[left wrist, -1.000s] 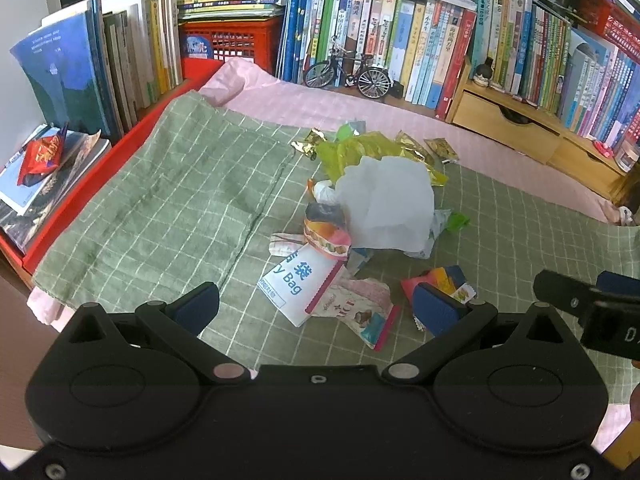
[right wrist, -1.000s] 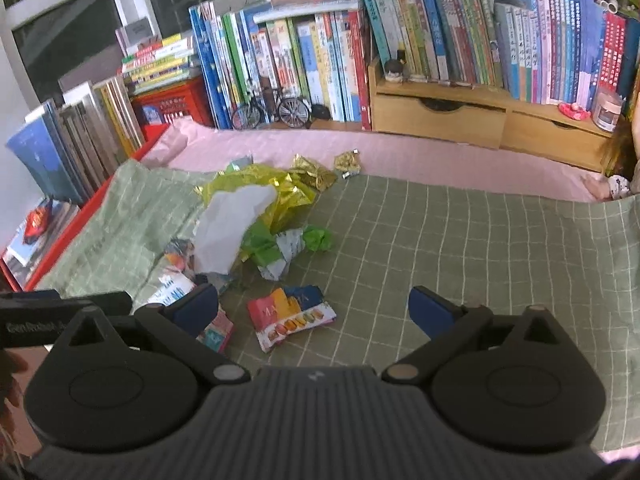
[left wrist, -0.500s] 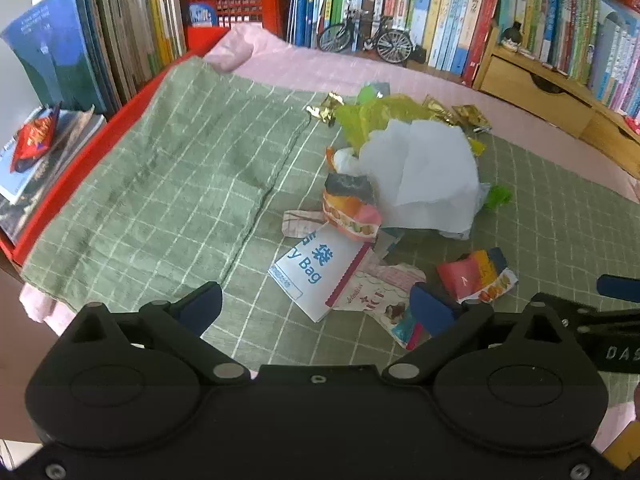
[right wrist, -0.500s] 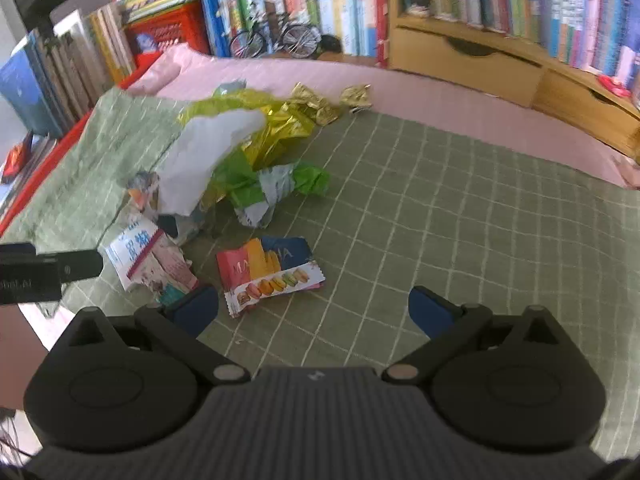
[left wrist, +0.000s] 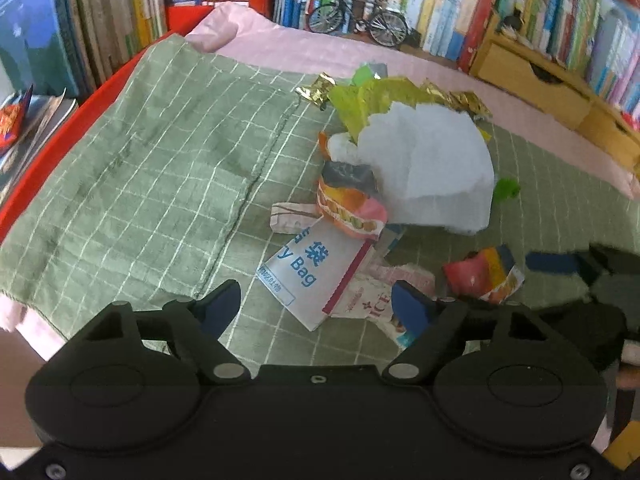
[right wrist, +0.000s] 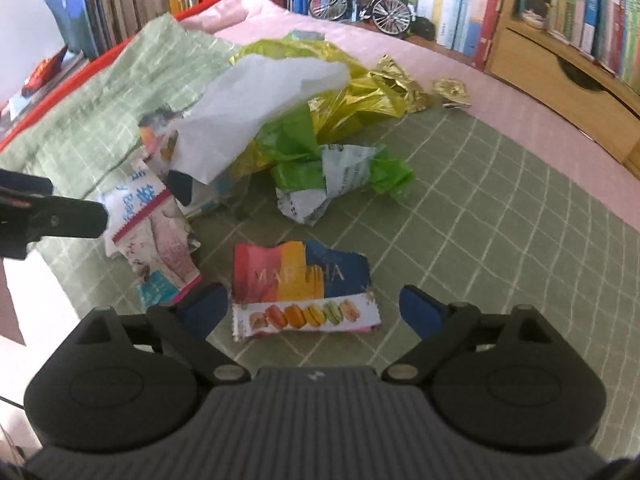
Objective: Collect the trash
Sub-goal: 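Grasp the macaron wrapper with the right tool while the left tool grasps the pink ICE wrapper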
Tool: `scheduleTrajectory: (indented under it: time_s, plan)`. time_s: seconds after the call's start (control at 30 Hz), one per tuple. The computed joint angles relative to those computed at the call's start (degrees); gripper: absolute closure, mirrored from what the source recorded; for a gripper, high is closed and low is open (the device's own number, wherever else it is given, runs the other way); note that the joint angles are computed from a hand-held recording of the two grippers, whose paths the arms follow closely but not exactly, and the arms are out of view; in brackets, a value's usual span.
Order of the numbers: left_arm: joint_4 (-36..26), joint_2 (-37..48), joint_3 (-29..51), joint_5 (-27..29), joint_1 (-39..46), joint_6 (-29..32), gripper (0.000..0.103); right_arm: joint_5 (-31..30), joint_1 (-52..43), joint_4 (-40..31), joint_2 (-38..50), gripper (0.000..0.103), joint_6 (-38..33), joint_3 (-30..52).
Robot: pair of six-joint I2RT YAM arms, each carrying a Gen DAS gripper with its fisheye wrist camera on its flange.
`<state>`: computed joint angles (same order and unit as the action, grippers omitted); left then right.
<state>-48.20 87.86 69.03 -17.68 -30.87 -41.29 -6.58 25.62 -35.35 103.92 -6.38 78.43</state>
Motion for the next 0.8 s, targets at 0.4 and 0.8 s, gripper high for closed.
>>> scheduleTrajectory:
  time_s: [0.4, 0.8]
  plan:
    - [4.1, 5.3, 1.3, 1.7, -2.1, 6.6, 0.023, -0.5, -0.7, 1.6, 3.5, 0.000, -3.1, 0.3]
    - [6.3, 6.9, 1.2, 3.5, -1.1, 7.0, 0.018, -3.0, -1.6, 5.8, 0.9, 0.014, -5.7, -4.1]
